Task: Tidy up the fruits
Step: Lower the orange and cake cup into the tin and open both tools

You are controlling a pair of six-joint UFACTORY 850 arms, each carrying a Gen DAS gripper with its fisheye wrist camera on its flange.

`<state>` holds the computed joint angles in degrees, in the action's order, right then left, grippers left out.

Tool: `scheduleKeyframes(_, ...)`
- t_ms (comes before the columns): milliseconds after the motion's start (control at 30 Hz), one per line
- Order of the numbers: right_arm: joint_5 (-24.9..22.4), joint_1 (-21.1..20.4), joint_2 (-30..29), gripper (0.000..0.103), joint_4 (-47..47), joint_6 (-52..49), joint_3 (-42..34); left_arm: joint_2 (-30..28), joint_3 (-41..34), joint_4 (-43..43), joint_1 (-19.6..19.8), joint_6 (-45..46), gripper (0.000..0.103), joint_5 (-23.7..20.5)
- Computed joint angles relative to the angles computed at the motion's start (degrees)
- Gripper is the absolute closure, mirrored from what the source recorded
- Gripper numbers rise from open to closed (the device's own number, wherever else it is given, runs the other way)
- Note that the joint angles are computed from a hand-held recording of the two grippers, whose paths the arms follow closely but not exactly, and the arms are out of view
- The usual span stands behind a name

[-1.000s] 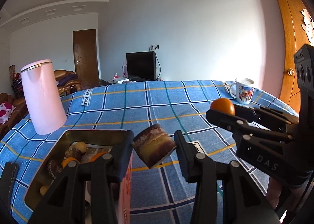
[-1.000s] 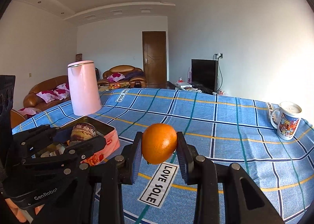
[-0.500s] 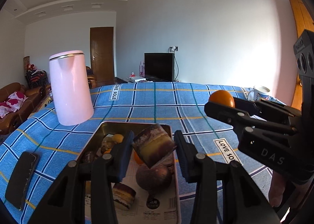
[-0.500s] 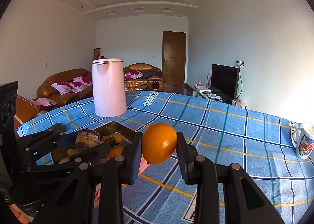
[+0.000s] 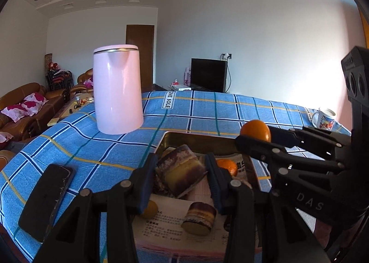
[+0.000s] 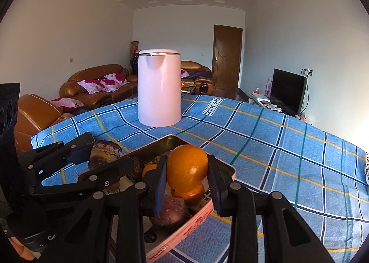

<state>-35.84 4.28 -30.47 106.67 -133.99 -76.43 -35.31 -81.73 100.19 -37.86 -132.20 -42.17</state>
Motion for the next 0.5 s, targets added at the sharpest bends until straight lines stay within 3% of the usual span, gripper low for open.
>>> scheduleKeyframes(367,5.0,3.3,-2.9,0.068,-9.9,8.5,-3.7,0.9,2.4,-2.2,1.4,0.1,0.058,2.0)
scheduleKeyframes(500,5.3,3.7,-4.8,0.068,-20.0,18.2,-6.5,0.5,2.3,-4.2,1.6,1.7,0.058,2.2)
